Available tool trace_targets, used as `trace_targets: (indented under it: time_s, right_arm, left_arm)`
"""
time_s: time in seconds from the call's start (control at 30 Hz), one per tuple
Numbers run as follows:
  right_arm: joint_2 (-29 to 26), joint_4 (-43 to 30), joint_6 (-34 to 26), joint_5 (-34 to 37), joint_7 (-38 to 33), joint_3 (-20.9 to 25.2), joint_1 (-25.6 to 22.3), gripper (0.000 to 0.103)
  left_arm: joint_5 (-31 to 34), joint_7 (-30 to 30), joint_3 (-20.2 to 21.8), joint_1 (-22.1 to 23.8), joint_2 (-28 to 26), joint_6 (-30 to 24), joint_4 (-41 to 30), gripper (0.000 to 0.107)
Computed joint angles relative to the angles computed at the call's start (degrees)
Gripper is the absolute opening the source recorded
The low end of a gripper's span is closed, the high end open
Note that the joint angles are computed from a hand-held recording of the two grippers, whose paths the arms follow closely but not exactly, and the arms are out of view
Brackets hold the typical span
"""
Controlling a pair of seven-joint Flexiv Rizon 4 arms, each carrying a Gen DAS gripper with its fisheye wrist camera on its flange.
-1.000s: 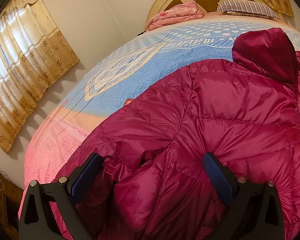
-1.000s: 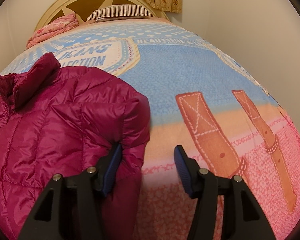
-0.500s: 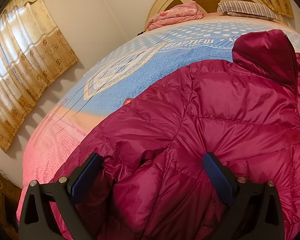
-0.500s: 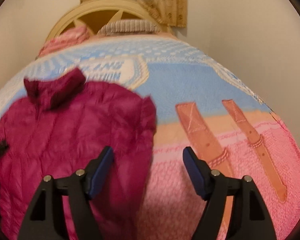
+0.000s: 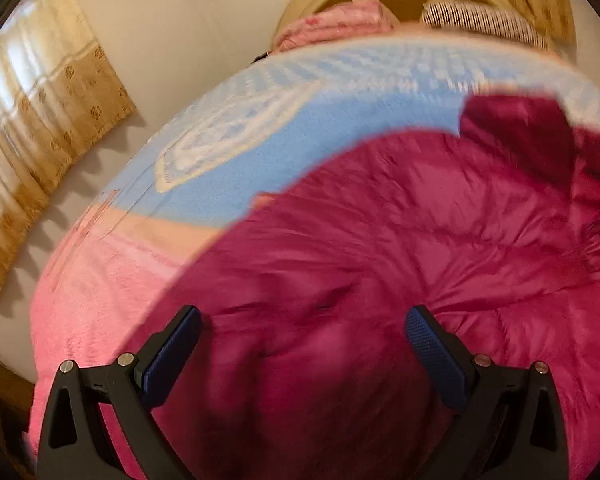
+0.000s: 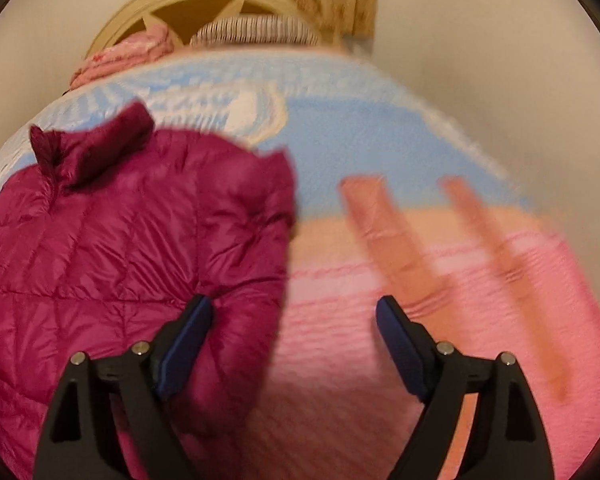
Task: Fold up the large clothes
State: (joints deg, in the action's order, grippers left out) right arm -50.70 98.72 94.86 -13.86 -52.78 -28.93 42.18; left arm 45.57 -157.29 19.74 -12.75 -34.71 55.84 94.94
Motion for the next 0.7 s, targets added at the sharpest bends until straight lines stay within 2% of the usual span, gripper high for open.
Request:
trace_targets:
  time_s: [0.07,0.2,0.3,0.4,0.53,0.63,0.67,0.7]
  right_arm:
    - [2.28,4.71,3.81,1.54,-0.37,-3.53,3.47,0.096]
    - [7.17,12.56,9.57,4.34,-6.23,-4.84,7.66,0.099]
    - [10.16,17.7,14.07,5.94,-10.76,-2.81,9.64,0.099]
    - [10.05,19.7,16.75,8.79,-13.78,-2.1,12.44,0.099]
    - [10.01,21.16,18.39,12.66,-16.74,-0.23,15.05,0.099]
    - [10.39,21.77,18.89,15.88,-18.53,0.63,16.29,0.099]
    - [10.58,21.93,19.07,16.99,-19.24,0.63,16.72,0.099]
    - [10.69,21.98,19.33,18.17,-19.95,0.45,17.12,0.099]
  left_arm:
    - [4.83,-2.58,2.7,-0.81,5.69,4.23,5.94,0.102]
    - [13.73,-5.89,5.59,-0.39,14.37,4.71,15.55,0.102]
    - [16.89,-8.25,7.12,2.99,19.18,6.32,23.34,0.102]
    - [18.74,-9.67,7.91,7.1,21.38,8.02,29.02,0.102]
    - [17.79,-8.69,7.84,16.83,21.73,21.0,35.9,0.102]
    - [19.79,-10.22,6.04,20.12,21.31,27.63,37.2,0.102]
    - [20.3,-10.22,5.37,20.5,20.75,29.49,37.13,0.097]
    - [20.33,-9.68,4.68,20.74,19.85,31.24,36.88,0.076]
